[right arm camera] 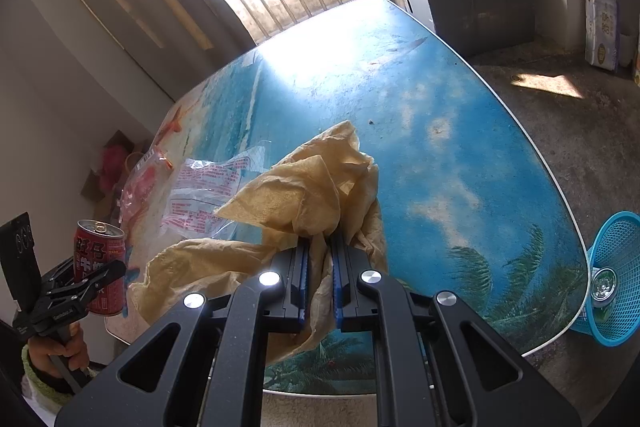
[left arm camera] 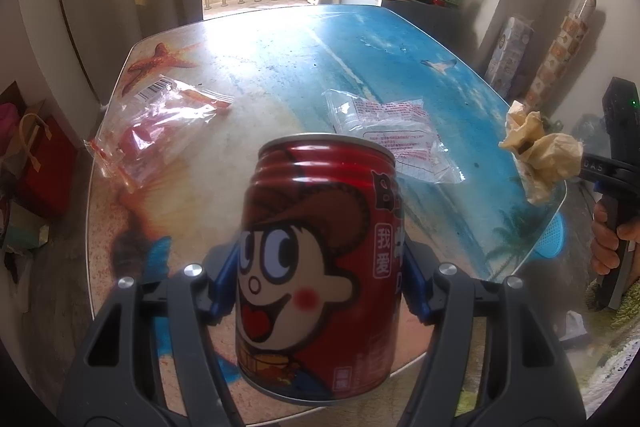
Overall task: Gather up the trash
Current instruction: 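Carry the red can with the left gripper while the right gripper carries the paper toward the basket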
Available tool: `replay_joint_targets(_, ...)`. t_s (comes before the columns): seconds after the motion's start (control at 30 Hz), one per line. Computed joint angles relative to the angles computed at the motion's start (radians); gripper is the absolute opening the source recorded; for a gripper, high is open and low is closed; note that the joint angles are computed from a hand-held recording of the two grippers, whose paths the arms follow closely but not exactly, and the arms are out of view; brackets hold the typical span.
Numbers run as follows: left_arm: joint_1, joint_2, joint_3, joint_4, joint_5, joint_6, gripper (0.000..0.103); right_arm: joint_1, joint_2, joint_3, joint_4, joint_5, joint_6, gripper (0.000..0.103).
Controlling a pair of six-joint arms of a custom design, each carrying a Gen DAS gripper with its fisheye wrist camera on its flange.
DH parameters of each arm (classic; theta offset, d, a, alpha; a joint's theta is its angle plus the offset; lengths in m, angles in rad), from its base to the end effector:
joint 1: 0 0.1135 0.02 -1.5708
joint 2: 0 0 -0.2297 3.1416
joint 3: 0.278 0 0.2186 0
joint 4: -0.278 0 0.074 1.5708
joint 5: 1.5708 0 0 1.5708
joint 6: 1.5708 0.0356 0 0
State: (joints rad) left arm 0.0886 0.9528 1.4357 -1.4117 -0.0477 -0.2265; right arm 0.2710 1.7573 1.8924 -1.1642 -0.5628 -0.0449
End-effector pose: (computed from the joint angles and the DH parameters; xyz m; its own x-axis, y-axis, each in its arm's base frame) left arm 0.1102 0.0115 0.3637 -0.7512 -0.2919 -0.5921 -0.2930 0.9512 -0.0973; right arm 0.2998 0.1030 0.3378 -0.8027 -0.2624 -0.5356 -0.5280 0.7302 0.4336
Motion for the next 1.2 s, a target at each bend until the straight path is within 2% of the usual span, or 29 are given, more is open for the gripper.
replay_joint_targets(0.63,-0.187,0.051,0.066,-0.015,-0.093,-0.104,0.062,-0.063,-0.023,-0.015,-0.006,-0.068,-0.021,0.01)
replay_joint_targets(1.0,-0.428,0.141,0.17,-0.053,-0.222,-0.247,0.062,-0.17,-0.057,-0.055,-0.018,-0.168,-0.06,0.01)
replay_joint_targets(1.2,-0.586,0.23,0.261,-0.071,-0.297,-0.33,0.062,-0.283,-0.066,-0.054,-0.082,-0.25,-0.134,0.01)
